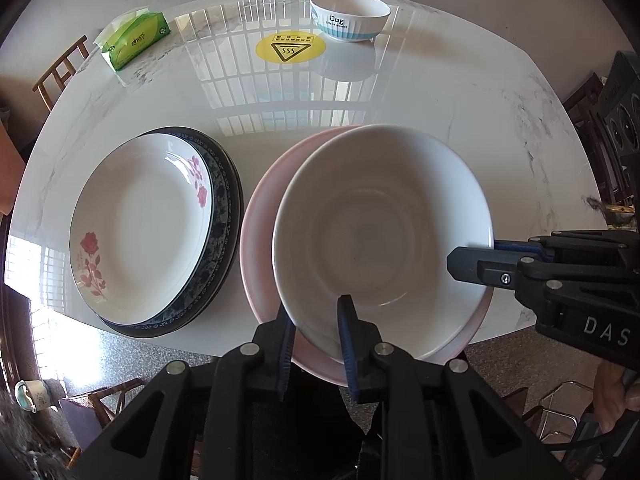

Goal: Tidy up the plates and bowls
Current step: 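Lower the white bowl into the pink bowl and open both tools, then move both tools to the blue-banded white bowl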

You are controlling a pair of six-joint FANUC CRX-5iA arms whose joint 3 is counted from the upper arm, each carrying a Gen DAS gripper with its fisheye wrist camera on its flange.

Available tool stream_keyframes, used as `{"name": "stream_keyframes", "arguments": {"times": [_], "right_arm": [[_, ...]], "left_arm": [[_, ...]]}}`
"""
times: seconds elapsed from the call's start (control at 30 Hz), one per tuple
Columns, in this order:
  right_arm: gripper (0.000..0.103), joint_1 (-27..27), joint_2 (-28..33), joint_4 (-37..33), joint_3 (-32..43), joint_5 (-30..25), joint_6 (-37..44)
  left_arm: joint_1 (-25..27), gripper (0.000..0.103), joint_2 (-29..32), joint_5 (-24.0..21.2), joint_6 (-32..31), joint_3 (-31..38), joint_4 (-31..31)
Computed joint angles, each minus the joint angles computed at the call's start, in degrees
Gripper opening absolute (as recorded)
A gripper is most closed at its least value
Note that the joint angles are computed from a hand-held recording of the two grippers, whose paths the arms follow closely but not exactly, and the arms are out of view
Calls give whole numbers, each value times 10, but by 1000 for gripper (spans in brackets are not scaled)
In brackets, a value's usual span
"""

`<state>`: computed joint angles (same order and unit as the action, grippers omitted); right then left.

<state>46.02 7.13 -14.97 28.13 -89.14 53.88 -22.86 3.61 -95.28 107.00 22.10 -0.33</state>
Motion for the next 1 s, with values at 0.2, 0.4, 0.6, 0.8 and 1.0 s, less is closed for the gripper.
{"name": "stream_keyframes", "arguments": {"times": [0.2,0.4,0.6,0.8,1.0], "right_arm": [[16,-1,-2,0,-2,5,1],[17,0,-8,4,-9,14,-2],[17,-3,-22,7,-18,37,1],[18,-21,-41,-4,-27,69,7],[23,-52,-70,3,-62,111,0]], "left_arm": [[-1,25,-2,1,-4,-1,-1],[-4,33,-16,15,-14,3,-8],[-4,34,-29,33,-20,20,-17],[11,34,-32,48,-30,20,-3],[20,34,-28,66,-39,11,14]]}}
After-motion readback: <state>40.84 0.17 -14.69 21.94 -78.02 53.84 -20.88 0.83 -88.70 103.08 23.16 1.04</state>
